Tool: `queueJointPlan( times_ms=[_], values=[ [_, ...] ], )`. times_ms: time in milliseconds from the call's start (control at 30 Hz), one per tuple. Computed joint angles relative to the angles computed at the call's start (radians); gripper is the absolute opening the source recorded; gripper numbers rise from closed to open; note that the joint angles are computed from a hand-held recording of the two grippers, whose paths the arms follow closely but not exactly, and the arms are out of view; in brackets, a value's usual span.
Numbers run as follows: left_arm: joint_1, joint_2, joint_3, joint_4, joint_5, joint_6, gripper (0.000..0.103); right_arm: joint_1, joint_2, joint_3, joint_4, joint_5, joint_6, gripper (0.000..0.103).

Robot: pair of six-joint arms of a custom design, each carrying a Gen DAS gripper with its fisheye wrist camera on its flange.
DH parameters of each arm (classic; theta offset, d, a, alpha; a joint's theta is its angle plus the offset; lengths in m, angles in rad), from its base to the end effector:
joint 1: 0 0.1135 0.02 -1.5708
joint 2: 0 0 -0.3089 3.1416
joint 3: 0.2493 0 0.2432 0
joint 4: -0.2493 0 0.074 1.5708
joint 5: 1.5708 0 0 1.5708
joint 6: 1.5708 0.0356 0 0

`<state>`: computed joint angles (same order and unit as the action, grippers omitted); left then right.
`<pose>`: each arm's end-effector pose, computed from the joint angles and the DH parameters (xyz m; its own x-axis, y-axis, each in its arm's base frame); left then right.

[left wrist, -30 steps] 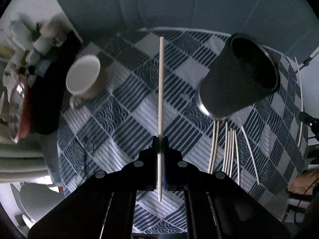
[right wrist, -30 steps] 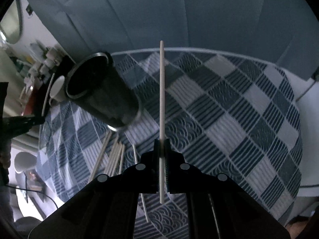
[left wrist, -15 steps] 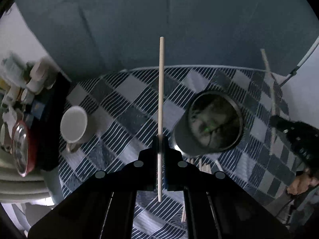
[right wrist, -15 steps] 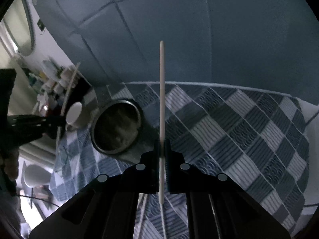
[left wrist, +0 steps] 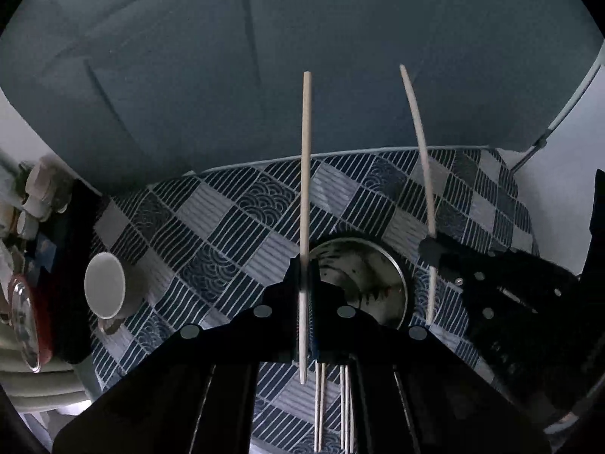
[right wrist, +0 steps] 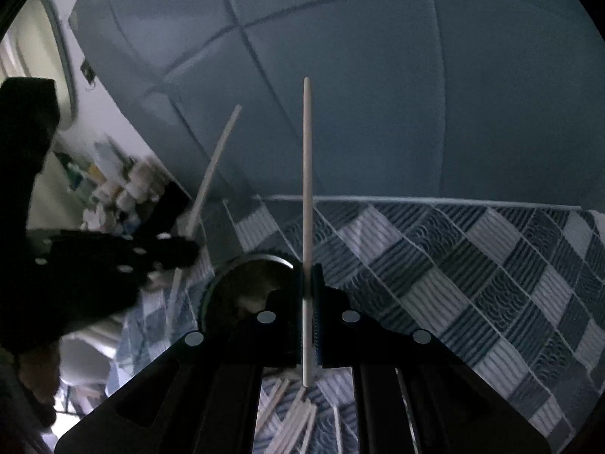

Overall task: Organize utensils
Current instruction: 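Lift the left gripper's chopstick into the black holder while the right gripper inserts its own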

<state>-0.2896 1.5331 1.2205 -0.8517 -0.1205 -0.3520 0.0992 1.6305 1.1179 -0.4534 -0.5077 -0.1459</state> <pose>0.2833 -0.0799 0.3064 -0.9083 -0.0865 -0.4092 -0.0801 0.9962 -0.0327 0.3297 0.0502 0.2721 -0.7573 -0.2030 -0.6207 -0.4768 0.8214 0.3130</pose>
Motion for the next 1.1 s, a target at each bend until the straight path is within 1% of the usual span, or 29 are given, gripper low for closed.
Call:
queueJointPlan(
  times_ms=[67,200,267,333,433,567,633,700,833,900,967,1100],
  values=[
    [0.001,0.0,-0.011,0.031,0.006,-0.003,0.005,0.008,0.003,0.003,0.02,-0.004,0.022,0.005],
    [0.015,-0.017,-0.057,0.127,0.029,-0.021,0.005,0.018,0.002,-0.004,0.084,-0.034,0.053,0.005],
    [0.021,-0.037,-0.102,0.207,0.036,-0.033,0.005,0.024,0.006,-0.021,0.134,-0.048,0.069,0.005],
    [0.016,-0.051,-0.15,0.277,0.013,-0.053,0.005,0.033,0.009,-0.051,0.184,-0.044,0.071,0.005],
    [0.007,-0.087,-0.248,0.405,-0.009,-0.083,0.005,0.046,0.016,-0.108,0.248,-0.037,0.062,0.005],
    [0.014,-0.124,-0.369,0.545,-0.018,-0.113,0.005,0.058,0.019,-0.196,0.337,-0.018,0.035,0.005],
    [0.016,-0.147,-0.429,0.618,-0.019,-0.112,0.005,0.055,0.017,-0.237,0.38,-0.02,0.026,0.005],
    [0.005,-0.171,-0.483,0.687,-0.034,-0.095,0.005,0.052,0.002,-0.297,0.456,-0.018,0.027,0.005],
    [-0.047,-0.191,-0.586,0.824,-0.1,-0.086,0.005,0.045,-0.028,-0.394,0.584,-0.007,0.017,0.005],
    [-0.051,-0.186,-0.613,0.85,-0.089,-0.106,0.005,0.036,-0.037,-0.432,0.634,-0.015,0.026,0.005],
    [-0.057,-0.181,-0.63,0.863,-0.089,-0.124,0.005,0.032,-0.043,-0.439,0.635,-0.019,0.021,0.005],
    [-0.07,-0.208,-0.647,0.859,-0.092,-0.122,0.005,0.033,-0.057,-0.448,0.633,-0.019,-0.004,0.005]
  ],
)
